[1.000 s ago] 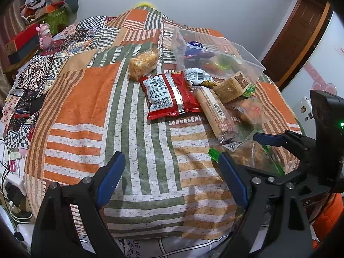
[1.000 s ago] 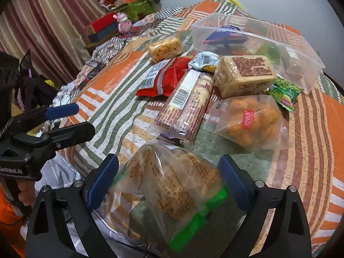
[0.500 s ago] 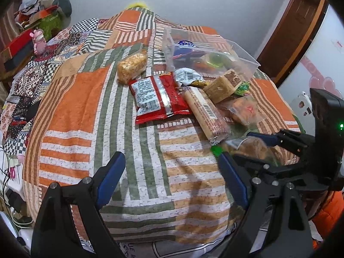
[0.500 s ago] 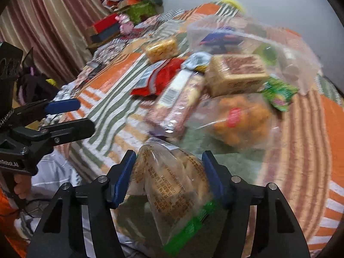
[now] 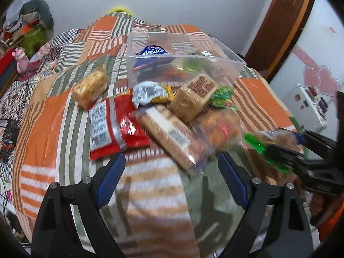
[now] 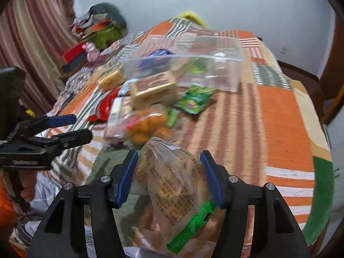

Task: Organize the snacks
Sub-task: 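Grasp the striped biscuit pack with the left gripper while the right carries the bread bag toward the box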

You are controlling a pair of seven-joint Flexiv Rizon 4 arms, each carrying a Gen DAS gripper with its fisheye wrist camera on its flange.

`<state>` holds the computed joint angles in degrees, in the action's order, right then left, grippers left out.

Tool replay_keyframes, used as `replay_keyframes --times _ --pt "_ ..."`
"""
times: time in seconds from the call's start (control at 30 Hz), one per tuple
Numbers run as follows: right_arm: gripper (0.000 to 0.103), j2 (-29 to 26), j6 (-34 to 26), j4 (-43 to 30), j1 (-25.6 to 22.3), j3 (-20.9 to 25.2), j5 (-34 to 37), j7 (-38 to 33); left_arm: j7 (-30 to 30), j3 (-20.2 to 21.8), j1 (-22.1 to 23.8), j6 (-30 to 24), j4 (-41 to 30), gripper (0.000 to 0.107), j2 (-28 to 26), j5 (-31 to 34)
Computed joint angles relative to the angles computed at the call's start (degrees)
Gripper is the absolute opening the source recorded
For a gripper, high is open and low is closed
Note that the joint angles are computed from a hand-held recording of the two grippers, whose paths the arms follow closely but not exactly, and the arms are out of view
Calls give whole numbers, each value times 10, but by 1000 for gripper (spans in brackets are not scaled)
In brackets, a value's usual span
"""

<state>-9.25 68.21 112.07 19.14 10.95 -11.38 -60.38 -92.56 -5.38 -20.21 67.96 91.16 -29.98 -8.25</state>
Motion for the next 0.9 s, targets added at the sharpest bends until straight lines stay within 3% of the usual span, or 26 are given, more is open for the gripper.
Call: replay_keyframes --times 0.13,0.2,0.3,0.43,0.7,0.9 --pt "56 8 14 8 -9 -2 13 2 -81 71 -49 -37 -82 85 -41 72" --pt "56 9 22 11 -13 -4 16 4 -90 67 -44 -49 -103 82 -54 80" --pt "56 10 28 14 -16 -7 14 11 -100 69 -46 -95 -145 63 -80 92" --pt "56 5 29 8 -23 -8 23 2 -95 48 -36 -112 -169 52 -96 83" --pt "56 -3 48 5 -25 -14 8 2 -83 31 -34 -124 -163 53 -91 81" --pt "56 -8 55 5 -31 -13 19 0 -65 27 -41 -141 -166 60 -95 74"
